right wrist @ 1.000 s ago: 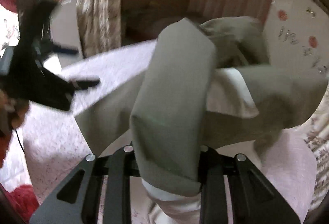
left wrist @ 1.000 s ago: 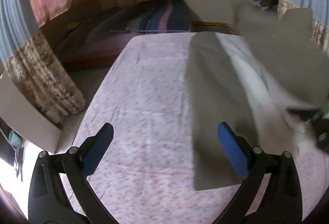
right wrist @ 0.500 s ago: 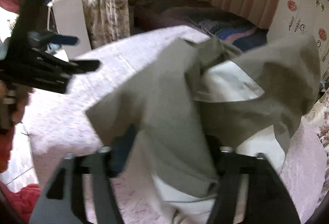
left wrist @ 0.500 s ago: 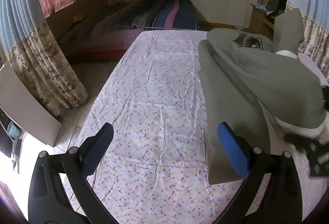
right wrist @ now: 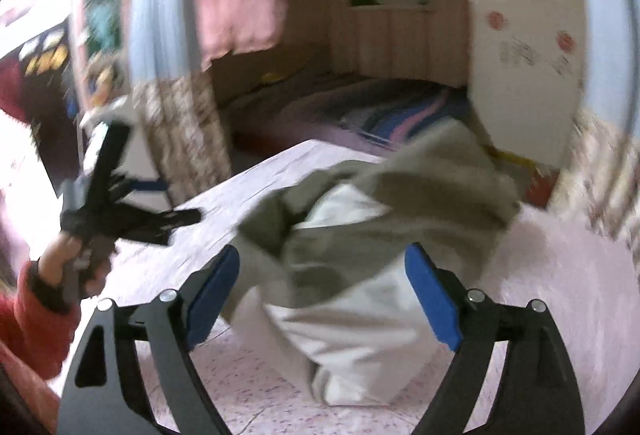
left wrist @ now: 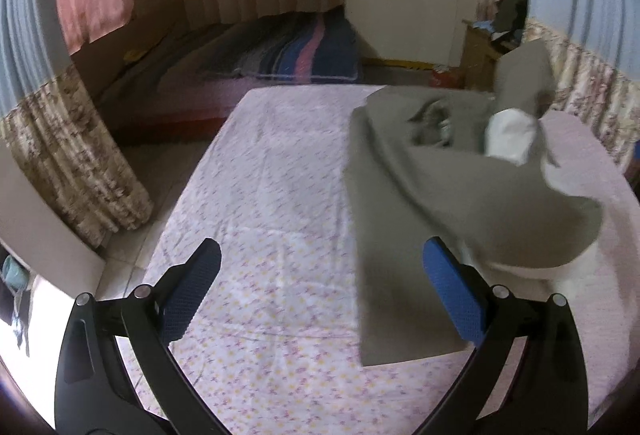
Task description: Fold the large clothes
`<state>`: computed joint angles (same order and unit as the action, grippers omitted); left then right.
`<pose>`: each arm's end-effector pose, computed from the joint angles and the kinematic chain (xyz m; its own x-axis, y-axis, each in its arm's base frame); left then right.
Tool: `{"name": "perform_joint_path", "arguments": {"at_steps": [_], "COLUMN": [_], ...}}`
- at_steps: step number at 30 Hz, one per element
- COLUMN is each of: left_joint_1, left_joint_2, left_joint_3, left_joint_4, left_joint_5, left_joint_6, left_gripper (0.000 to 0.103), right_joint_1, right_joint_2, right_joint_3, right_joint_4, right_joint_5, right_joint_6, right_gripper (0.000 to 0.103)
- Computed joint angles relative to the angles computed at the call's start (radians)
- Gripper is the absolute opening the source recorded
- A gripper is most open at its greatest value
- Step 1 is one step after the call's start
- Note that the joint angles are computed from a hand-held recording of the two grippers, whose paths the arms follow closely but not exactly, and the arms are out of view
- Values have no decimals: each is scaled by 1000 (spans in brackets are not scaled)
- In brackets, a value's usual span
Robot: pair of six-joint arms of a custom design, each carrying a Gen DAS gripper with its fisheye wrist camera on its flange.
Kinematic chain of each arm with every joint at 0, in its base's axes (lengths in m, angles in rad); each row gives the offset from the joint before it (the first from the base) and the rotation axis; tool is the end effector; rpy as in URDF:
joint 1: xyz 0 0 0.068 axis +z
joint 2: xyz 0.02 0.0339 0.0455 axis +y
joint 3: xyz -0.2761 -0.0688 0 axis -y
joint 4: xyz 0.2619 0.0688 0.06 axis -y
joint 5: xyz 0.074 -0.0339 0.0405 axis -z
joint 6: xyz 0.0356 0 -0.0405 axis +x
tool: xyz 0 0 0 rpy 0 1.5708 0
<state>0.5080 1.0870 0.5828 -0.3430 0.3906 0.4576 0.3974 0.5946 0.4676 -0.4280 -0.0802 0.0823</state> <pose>0.1994 0.0955 0.2038 -0.6888 0.0841 -0.7200 0.0834 0.9959 0.0365 0.1388 0.0614 0.2368 -0.5211 -0.1299 -0.8436 -0.4071 0.9065 0.1119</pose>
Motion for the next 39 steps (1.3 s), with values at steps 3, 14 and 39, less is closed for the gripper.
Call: {"name": "perform_joint_path", "arguments": {"at_steps": [3,14,39], "left_joint_1": [-46,-268,-442], "left_joint_2": [-39,-101,260], "left_joint_3": [-1,13,61], "left_joint_4": [-31,-60,46], "left_joint_5": [8,-100,-144], "left_joint_6": [-9,-79,-115], "left_gripper": [100,100,68], "right_joint_1": [-166,-403,-377], "right_joint_2": [52,364,723], "right_joint_3": [-65,-141,-111], "right_joint_4": [86,339,596], "right_joint_5": [-102,-280,-340], "right_joint_6": [27,65,104], "right_gripper": [85,85,38]}}
